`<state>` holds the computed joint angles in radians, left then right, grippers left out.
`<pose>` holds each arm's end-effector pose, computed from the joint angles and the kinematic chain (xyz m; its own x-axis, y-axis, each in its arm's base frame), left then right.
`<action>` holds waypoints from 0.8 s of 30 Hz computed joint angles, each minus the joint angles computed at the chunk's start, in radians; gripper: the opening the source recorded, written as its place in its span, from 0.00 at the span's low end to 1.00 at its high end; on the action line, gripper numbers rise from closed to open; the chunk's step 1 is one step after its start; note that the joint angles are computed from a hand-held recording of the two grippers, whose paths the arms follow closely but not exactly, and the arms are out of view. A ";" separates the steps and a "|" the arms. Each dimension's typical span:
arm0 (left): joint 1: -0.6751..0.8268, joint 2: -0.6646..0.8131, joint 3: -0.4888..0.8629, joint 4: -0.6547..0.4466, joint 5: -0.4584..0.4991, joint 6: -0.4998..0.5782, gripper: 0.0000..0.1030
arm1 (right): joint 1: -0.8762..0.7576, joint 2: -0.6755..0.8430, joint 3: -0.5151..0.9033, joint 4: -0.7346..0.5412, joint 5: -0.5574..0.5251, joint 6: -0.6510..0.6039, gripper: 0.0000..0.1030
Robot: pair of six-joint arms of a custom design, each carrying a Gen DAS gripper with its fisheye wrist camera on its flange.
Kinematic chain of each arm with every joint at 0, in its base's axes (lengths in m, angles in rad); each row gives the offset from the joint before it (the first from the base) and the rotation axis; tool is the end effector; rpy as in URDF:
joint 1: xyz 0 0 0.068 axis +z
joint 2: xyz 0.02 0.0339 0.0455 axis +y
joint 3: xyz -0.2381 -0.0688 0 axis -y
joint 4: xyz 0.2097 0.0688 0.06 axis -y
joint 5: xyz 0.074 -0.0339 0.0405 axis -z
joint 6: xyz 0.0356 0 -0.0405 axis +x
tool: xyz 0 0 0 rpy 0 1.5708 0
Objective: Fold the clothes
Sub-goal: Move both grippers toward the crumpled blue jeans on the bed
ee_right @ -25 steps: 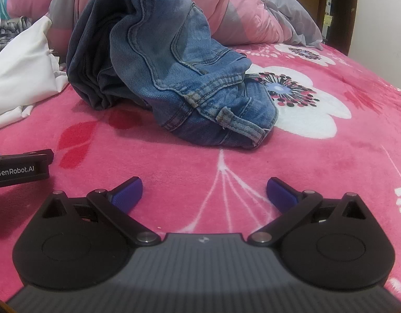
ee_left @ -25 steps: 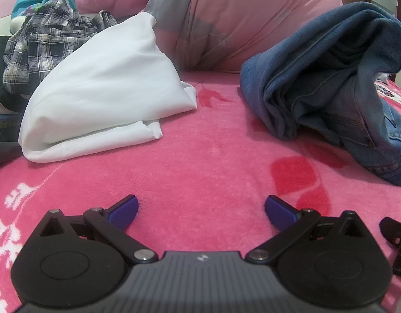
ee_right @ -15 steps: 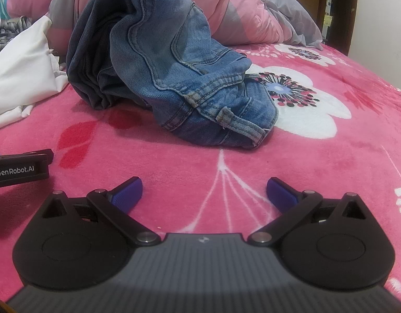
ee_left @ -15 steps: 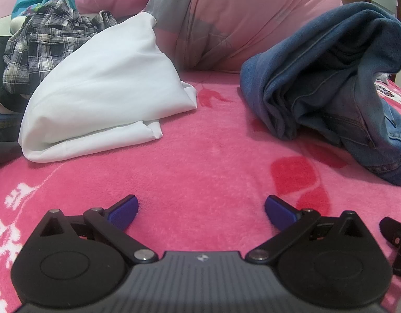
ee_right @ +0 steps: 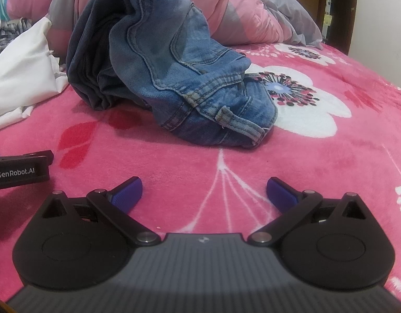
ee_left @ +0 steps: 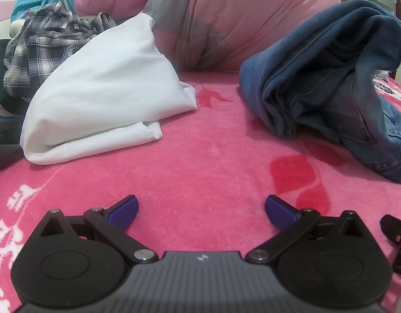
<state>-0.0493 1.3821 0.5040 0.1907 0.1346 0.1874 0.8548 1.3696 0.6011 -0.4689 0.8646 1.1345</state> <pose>0.2394 -0.0166 0.1550 -0.5943 0.2142 -0.7752 0.2678 0.9616 0.0603 0.1495 0.1306 0.1524 -0.5577 0.2550 -0.7899 0.4243 0.9055 -0.0072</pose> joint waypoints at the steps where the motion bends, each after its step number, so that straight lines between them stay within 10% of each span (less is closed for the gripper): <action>1: 0.003 -0.001 0.000 -0.002 0.004 0.000 1.00 | -0.001 -0.002 -0.001 0.001 -0.001 -0.001 0.99; 24: 0.033 -0.268 -0.038 -0.238 0.028 -0.045 1.00 | 0.092 -0.139 0.065 -0.257 0.031 0.117 0.99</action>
<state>-0.0158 1.1138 0.4659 -0.0471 0.1622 0.1426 0.9466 1.2304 0.6664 -0.7260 0.8958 1.2512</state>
